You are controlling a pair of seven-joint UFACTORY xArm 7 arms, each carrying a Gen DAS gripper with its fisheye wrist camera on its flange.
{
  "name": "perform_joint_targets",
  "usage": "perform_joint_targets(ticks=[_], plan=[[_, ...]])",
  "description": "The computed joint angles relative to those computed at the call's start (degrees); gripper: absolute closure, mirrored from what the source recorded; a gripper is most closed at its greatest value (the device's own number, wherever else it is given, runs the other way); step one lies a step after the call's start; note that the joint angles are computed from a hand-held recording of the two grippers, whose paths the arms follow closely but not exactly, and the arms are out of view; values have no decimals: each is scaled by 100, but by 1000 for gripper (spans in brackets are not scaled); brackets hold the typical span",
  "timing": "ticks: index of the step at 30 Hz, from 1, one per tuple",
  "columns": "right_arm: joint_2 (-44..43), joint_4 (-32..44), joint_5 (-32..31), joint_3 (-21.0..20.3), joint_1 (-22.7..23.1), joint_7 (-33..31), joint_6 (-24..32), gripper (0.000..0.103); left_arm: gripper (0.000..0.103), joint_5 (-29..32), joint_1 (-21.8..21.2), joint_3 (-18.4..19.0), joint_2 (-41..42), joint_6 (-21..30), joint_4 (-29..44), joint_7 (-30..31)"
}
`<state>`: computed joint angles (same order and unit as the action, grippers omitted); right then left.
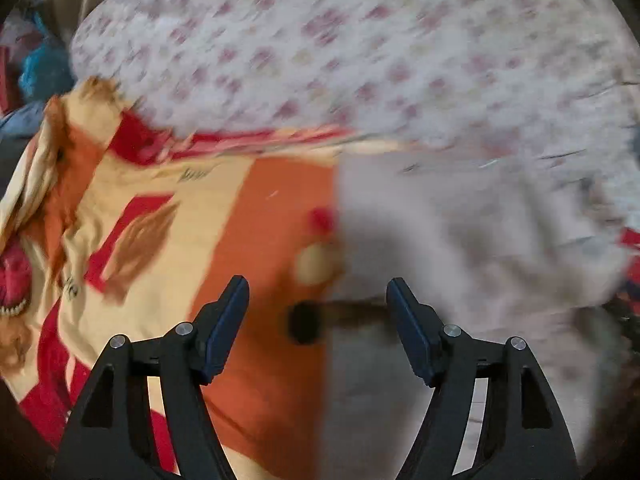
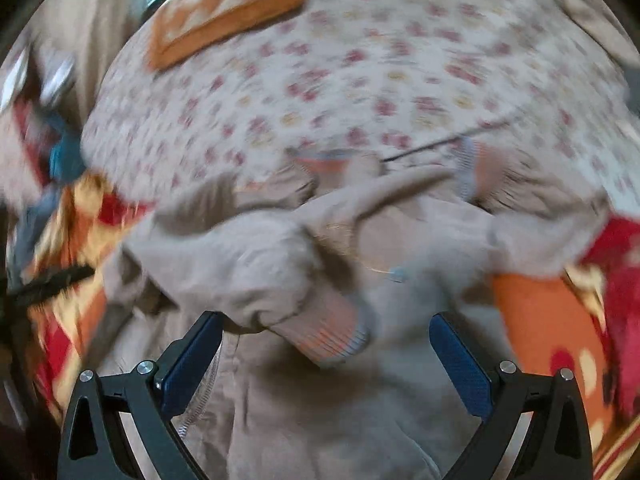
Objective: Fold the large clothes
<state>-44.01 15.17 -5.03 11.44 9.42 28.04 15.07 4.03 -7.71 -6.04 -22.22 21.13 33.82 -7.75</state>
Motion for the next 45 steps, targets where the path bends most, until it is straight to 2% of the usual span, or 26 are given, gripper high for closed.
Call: perform_joint_targets(ticks=[2,3,4,5,7,9,11,13,16,19,20,22,24,25,26,27,28,29,31,32,34,35,38,40,42,45], plan=[[585,291,-352,364,-351,-29,35,4,32,-197,-128,149,370,228,160,219],[836,453,-566,523,-539,-5,138,32,32,-316,-208,193,464,249,206,339],[1008,560,-744,525,-588,-53,176,73,32,-221,-189,77,532,198,228,278],[1085,675,-811,475,-601,-38,321,79,32,66,-76,-102,577,116,245,100],[759,575,-940,462,-793,191,184,79,31,924,276,-506,664,-42,278,-494],[199,398,-1268,832,-1376,687,48,79,31,1837,602,-840,816,-83,370,-1204],[-107,347,-1617,1235,-1997,1076,68,79,31,2196,670,-811,957,-122,448,-1610],[67,374,-1724,1215,-2158,1039,192,79,31,2419,713,-730,1174,-265,551,-2095],[596,434,-1661,687,-1760,846,292,79,31,2106,549,-360,1237,-444,580,-2221],[712,478,-1726,671,-1641,863,259,79,31,1907,620,-139,1110,-705,495,-2447],[702,495,-1762,667,-1607,862,205,79,31,1622,564,4,1049,-792,432,-2333],[723,562,-1854,832,-1642,993,26,79,31,989,400,250,1032,-731,401,-1959],[854,666,-2000,1094,-1717,1136,84,76,31,842,452,214,1080,-537,436,-1873],[1166,872,-2180,1230,-1748,1082,381,63,31,801,467,187,1098,-395,458,-1858],[1522,1116,-2121,1493,-1894,832,871,59,31,753,463,179,1098,-283,482,-1811],[1648,1131,-2128,1516,-1890,674,1121,59,31,760,468,142,1065,-140,496,-1809],[1535,1015,-2158,1299,-1688,756,1131,56,31,780,464,112,980,53,510,-1782],[1182,708,-2120,842,-1321,786,951,54,31,750,449,121,898,128,491,-1718],[469,298,-1568,32,-677,423,1125,48,31,661,407,142,597,284,370,-1557],[68,122,-1345,-193,-544,295,1214,46,31,605,397,157,484,339,324,-1486],[-687,-111,-1053,-291,-559,230,1342,39,31,633,490,81,167,361,160,-1592],[-950,-173,-988,-358,-536,230,1310,39,31,745,602,-21,53,344,97,-1753],[-912,-18,-643,-460,-345,58,913,39,31,1246,984,-415,-338,54,-117,-2340],[-336,238,-474,-368,-219,-45,456,39,31,1713,1351,-782,-542,-259,-221,-2808],[181,477,-473,-113,-297,-56,185,39,30,1839,1415,-845,-575,-576,-274,-2963],[1158,911,-660,405,-595,129,-139,42,30,1197,620,-254,-191,-922,-185,-2338]])
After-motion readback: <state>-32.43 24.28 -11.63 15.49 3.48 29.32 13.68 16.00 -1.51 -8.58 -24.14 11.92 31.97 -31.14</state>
